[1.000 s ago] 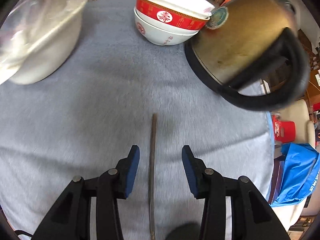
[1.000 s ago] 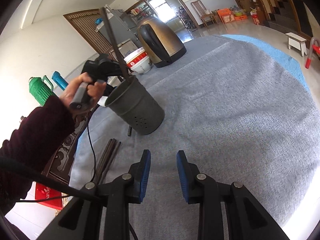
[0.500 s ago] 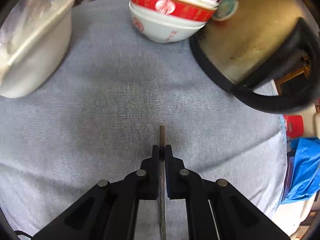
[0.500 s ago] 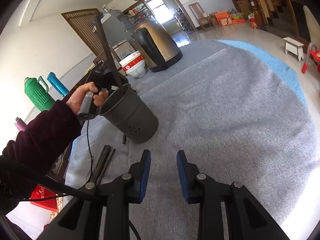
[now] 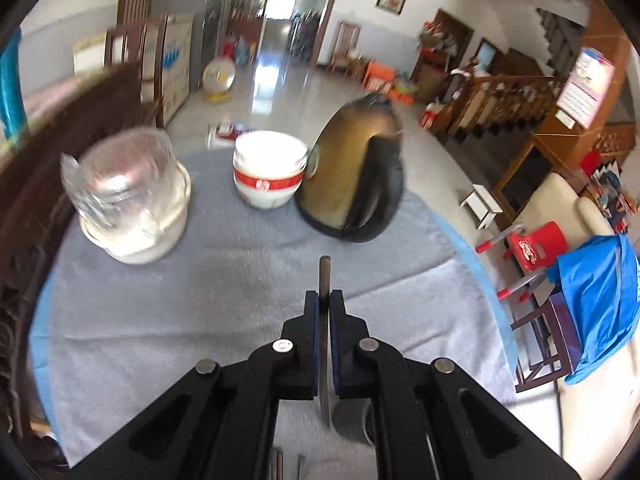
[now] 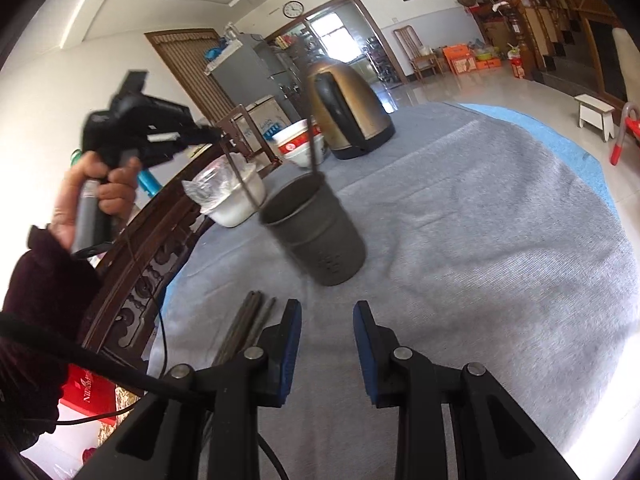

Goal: Organize utensils
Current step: 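Carry the chopstick over the holder cup and open the left gripper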

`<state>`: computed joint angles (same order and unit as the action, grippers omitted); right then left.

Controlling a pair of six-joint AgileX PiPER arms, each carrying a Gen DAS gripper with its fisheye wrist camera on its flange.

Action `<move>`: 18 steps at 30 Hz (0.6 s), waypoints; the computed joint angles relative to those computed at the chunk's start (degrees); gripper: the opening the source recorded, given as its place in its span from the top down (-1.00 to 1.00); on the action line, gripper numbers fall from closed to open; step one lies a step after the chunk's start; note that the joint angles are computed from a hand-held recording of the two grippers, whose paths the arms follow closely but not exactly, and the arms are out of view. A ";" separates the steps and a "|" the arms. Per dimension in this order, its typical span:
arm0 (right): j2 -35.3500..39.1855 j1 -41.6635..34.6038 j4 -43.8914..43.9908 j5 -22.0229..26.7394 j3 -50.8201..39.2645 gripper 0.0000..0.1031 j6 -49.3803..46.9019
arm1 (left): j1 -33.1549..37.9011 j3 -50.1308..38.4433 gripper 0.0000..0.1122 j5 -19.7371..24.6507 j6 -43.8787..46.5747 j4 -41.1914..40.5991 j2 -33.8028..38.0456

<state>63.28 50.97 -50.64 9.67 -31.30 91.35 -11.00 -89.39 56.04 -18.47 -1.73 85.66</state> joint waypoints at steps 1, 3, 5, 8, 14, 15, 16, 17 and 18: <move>-0.44 1.72 -4.11 1.40 -0.01 0.41 4.62 | -0.78 1.33 0.92 -0.34 -0.51 0.69 -2.03; -1.69 5.85 -9.81 5.41 -0.11 0.41 11.46 | -2.33 2.08 0.92 0.34 -1.47 1.72 -5.26; -3.44 10.03 -11.86 9.82 -0.07 0.41 14.61 | -4.44 4.22 0.92 -0.38 -3.25 3.94 -8.30; -5.19 15.04 -13.18 15.39 -0.48 0.41 16.92 | -7.60 3.74 0.92 0.44 -5.85 7.33 -10.58; -7.55 22.90 -14.60 24.00 -1.16 0.41 19.98 | -13.70 0.50 0.92 4.12 -9.67 12.59 -14.23; -7.65 23.56 -14.72 24.72 -1.26 0.41 20.27 | -14.47 0.30 0.92 4.34 -10.21 13.24 -14.61; -7.75 24.27 -14.76 25.54 -1.40 0.41 20.43 | -15.08 -0.24 0.92 4.71 -10.34 13.42 -15.10; -7.61 24.24 -14.84 25.50 -1.50 0.41 20.46 | -15.82 -0.74 0.92 5.02 -10.65 13.96 -15.55; -7.58 24.57 -15.00 25.78 -1.55 0.41 20.75 | -17.04 -1.33 0.92 5.50 -11.33 15.02 -15.90</move>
<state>55.70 75.55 -65.64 35.44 -32.85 112.10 -28.03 -90.72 61.55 -29.79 13.30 69.76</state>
